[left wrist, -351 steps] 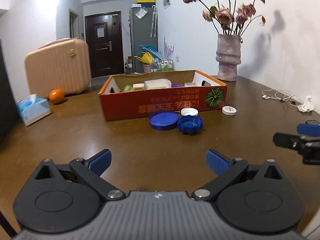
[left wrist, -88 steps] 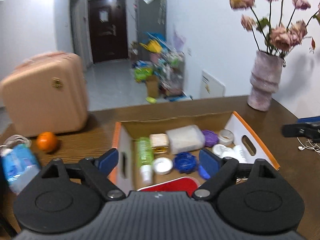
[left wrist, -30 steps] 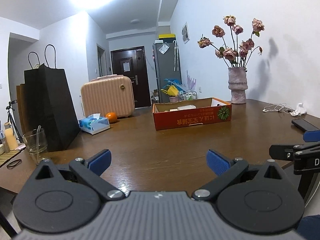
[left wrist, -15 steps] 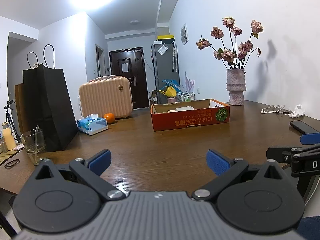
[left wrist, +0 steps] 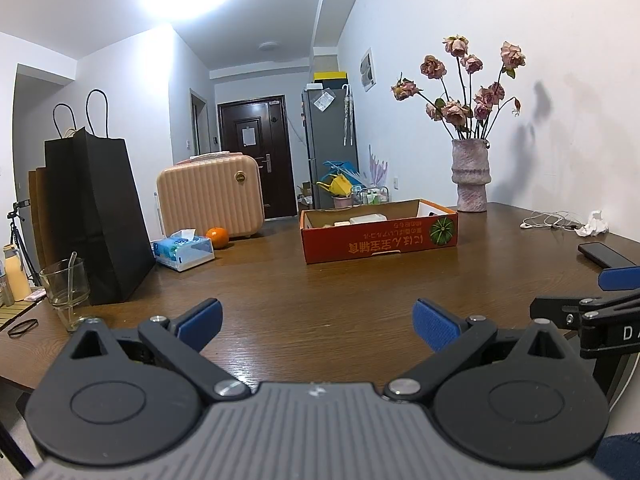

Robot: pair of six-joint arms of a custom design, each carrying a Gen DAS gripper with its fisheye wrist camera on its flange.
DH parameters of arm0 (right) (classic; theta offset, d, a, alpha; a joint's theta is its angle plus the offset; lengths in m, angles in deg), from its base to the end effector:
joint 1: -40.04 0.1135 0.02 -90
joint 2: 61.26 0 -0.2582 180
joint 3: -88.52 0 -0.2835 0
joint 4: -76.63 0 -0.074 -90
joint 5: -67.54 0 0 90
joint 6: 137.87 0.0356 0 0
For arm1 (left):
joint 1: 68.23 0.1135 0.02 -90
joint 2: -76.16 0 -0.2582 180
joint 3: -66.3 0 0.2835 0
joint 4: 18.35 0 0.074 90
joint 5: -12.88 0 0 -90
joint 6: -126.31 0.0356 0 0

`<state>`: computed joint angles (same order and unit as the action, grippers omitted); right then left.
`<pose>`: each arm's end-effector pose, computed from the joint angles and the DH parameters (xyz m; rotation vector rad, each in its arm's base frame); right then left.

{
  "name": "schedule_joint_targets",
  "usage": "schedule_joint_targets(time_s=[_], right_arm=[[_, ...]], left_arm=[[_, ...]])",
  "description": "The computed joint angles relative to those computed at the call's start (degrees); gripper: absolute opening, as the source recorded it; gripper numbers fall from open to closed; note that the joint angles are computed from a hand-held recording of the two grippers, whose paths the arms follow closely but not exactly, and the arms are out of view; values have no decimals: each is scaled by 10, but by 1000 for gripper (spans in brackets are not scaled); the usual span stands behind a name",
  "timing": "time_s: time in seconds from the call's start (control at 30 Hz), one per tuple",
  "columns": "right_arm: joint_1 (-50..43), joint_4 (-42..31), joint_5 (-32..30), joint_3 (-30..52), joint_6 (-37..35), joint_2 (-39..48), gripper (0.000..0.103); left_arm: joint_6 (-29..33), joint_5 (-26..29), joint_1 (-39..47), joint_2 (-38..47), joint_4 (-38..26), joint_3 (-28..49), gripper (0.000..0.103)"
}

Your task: Organize rigid objects

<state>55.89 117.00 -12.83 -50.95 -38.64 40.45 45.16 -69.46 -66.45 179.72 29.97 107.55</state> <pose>0.3008 0.0792 0.0792 0.0005 1.9308 0.1302 0.3183 0.0051 0.0871 0.2061 1.8010 0.0104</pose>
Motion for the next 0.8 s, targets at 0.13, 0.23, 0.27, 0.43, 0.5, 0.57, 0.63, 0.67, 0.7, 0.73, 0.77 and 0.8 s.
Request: schedule_joint_targets(time_s=[0.13, 0.23, 0.27, 0.43, 0.5, 0.57, 0.63, 0.67, 0.7, 0.73, 0.77, 0.8], right_arm=[[-1, -1, -2, 1, -1, 0, 103], [0, 3, -1, -1, -3, 0, 103], [0, 4, -2, -1, -3, 0, 103], [-5, 8, -10, -2, 1, 4, 103], [-5, 9, -10, -2, 2, 3, 103], [-4, 11, -9, -3, 0, 3, 103], [-3, 13, -10, -3, -2, 4, 103], [-3, 14, -10, -3, -2, 4, 103], [-4, 14, -11, -3, -2, 4, 103], [-4, 14, -11, -3, -2, 4, 103], [-4, 16, -10, -4, -2, 5, 103], [-4, 18, -11, -4, -1, 6, 103]], left_arm=[[-1, -1, 0, 0, 2, -2, 103], [0, -1, 0, 1, 4, -2, 103], [0, 0, 1, 1, 2, -1, 103], [0, 3, 1, 0, -1, -1, 103], [0, 3, 1, 0, -1, -1, 103], [1, 3, 1, 0, 0, -1, 103], [0, 3, 1, 0, -1, -1, 103], [0, 3, 1, 1, -1, -1, 103], [0, 2, 0, 0, -1, -1, 103], [0, 2, 0, 0, -1, -1, 103], [1, 3, 1, 0, -1, -1, 103], [1, 3, 1, 0, -1, -1, 103]])
